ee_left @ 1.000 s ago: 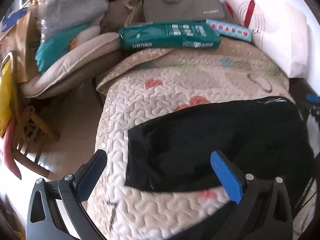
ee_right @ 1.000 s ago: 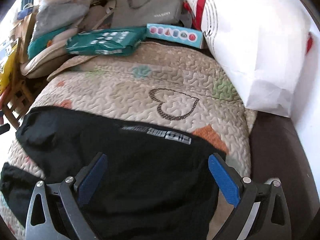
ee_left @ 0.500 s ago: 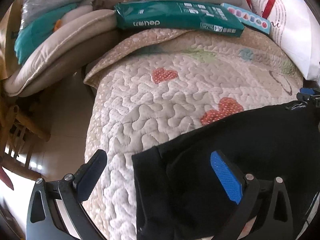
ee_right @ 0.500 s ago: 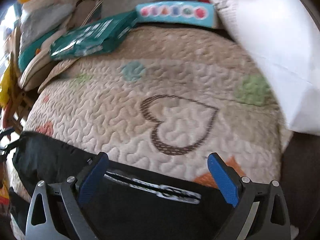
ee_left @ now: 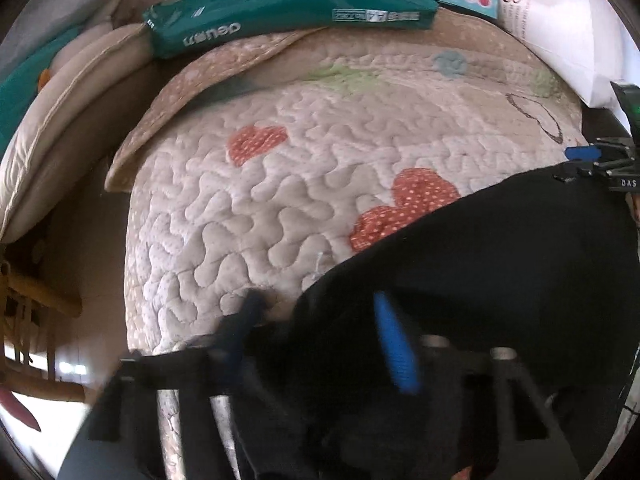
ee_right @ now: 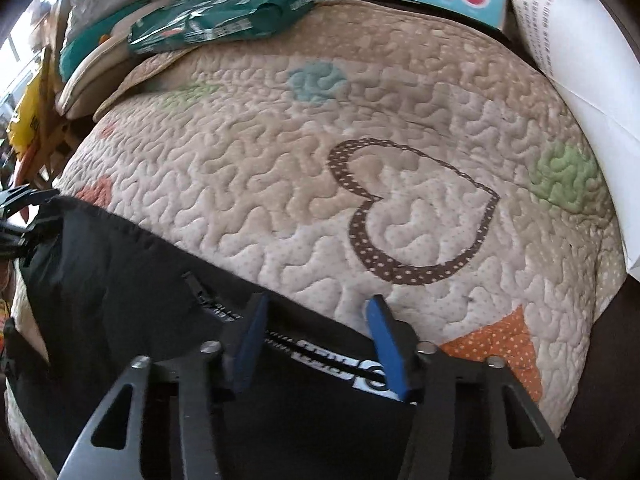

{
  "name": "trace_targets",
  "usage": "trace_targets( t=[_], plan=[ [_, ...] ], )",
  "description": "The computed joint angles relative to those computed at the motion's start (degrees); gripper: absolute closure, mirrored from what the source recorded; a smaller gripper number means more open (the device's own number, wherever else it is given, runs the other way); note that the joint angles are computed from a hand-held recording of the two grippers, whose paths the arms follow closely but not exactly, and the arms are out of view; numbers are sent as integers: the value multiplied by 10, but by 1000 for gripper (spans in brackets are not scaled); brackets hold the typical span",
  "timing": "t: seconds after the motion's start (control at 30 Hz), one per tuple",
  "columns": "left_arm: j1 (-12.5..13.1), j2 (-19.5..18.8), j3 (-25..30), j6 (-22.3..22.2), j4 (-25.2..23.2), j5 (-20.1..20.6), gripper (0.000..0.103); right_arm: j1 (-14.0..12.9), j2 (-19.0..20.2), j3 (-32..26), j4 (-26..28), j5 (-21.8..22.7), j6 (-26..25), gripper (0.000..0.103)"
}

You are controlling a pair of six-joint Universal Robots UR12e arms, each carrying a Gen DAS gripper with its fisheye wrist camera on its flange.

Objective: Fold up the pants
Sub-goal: 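Close the right tool on the waistband while the left tool grips the leg ends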

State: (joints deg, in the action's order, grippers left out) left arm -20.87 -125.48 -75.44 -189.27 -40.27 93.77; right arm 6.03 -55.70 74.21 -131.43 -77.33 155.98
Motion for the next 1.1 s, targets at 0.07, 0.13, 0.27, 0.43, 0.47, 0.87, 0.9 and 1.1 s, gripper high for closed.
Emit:
trace_targets(
  t=[0.07,0.13,0.27,0.43,0.47,0.87,0.9,1.1],
  plan=[
    [0,2,1,6,-2,-7,86,0,-1,0,6,4,-5,62],
    [-2,3,1,14,-2,0,89,-1,-2,-1,14,12,-7,94],
    [-11,4,4,25,4,33,89,-2,-10,7,11,17,0,101],
    [-20,13,-6,20,34,66,89,-7,-30,26,-3,36,11,102],
    [-21,16,-8,18,42,71,89,-9,-36,32,-7,44,14,102],
    [-51,72,-72,39,104,117,89,-19,-115,120,-38,56,12,102],
    [-55,79,-81,43,110,124,89,-19,-121,128,-40,56,14,102],
    [-81,119,-136,56,138,152,89,-21,-175,195,-51,50,20,102]
  ],
)
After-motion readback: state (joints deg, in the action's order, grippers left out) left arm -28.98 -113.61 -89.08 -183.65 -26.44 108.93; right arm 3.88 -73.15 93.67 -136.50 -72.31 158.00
